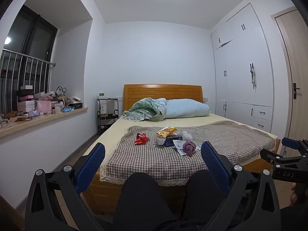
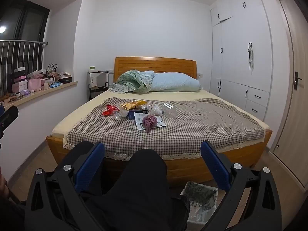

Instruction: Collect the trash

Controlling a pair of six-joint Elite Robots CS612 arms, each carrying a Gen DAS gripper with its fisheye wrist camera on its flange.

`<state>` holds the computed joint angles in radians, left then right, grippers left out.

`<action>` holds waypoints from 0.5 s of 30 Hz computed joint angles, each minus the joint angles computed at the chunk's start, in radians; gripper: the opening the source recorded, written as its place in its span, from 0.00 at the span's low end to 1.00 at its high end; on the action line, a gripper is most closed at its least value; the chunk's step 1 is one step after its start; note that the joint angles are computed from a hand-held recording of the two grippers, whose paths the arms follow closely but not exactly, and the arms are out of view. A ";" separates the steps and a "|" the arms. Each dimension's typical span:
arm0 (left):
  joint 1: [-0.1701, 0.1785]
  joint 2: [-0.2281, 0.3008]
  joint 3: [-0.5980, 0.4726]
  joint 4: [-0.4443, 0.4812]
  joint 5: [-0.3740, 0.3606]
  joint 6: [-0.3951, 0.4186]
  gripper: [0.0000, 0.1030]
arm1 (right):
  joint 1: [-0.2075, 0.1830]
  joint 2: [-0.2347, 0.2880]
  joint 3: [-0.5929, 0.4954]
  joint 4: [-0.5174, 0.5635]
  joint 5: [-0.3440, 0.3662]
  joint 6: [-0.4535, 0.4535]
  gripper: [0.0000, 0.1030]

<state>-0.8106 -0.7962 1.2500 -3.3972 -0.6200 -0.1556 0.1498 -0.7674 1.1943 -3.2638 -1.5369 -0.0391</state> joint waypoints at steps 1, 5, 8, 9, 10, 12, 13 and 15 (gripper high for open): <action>0.000 -0.001 0.001 0.001 0.000 -0.003 0.94 | 0.000 -0.001 0.001 0.002 0.000 0.004 0.92; 0.002 -0.001 0.002 -0.007 0.005 -0.002 0.94 | 0.004 -0.004 0.003 0.010 -0.008 -0.009 0.92; 0.001 0.000 0.000 -0.016 0.007 0.012 0.94 | 0.003 -0.002 -0.001 0.005 -0.008 -0.008 0.92; 0.000 0.001 0.001 -0.026 0.011 0.020 0.94 | 0.003 -0.001 -0.003 0.003 -0.009 -0.009 0.92; -0.004 0.002 0.001 -0.037 0.018 0.030 0.94 | 0.007 -0.002 -0.003 0.001 -0.016 -0.014 0.92; -0.005 0.002 0.003 -0.048 0.020 0.043 0.94 | 0.007 0.001 -0.009 0.003 -0.014 -0.016 0.92; -0.008 0.002 0.004 -0.049 0.025 0.048 0.94 | 0.006 0.003 -0.014 0.008 -0.011 -0.012 0.92; -0.012 0.001 -0.002 -0.031 0.032 0.047 0.94 | 0.004 -0.003 0.006 -0.017 0.001 0.000 0.92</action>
<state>-0.8228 -0.7954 1.2481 -3.4283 -0.5884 -0.1085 0.1534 -0.7706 1.2000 -3.2804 -1.5361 -0.0392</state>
